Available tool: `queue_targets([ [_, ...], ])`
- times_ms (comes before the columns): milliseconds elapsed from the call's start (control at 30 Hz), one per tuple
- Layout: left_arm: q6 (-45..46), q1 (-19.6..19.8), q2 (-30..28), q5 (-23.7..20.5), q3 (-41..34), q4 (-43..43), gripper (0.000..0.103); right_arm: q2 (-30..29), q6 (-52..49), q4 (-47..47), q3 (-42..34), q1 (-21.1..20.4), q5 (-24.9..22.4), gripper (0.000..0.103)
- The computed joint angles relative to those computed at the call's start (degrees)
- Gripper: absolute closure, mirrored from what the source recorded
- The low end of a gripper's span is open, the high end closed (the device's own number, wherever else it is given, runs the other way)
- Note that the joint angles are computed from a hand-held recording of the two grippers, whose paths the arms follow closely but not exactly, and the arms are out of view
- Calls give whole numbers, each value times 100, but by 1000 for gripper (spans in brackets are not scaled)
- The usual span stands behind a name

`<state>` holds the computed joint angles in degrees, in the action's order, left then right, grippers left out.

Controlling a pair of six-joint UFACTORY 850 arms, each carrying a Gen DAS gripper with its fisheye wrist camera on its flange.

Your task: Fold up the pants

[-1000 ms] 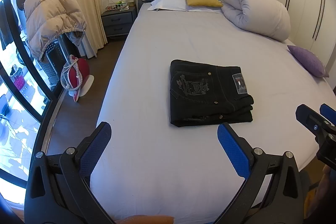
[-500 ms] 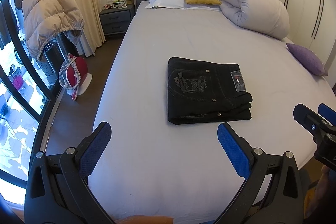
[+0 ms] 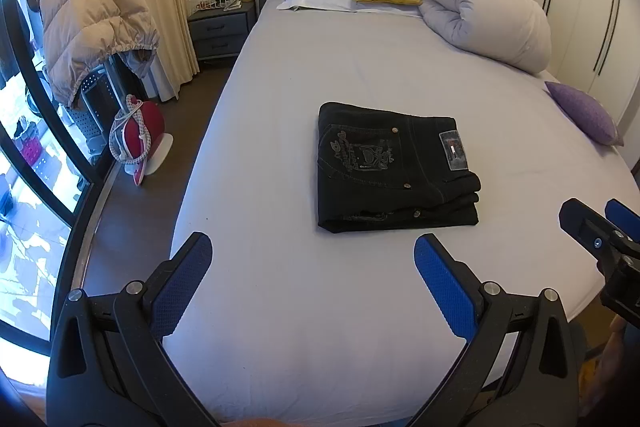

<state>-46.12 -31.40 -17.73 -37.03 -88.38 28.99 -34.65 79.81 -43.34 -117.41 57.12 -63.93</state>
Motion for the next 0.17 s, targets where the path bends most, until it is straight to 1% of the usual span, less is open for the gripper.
queue_targets([
  [167,-7,18,6,48,26,0,0,31,-1,45,58,-5,14,0],
])
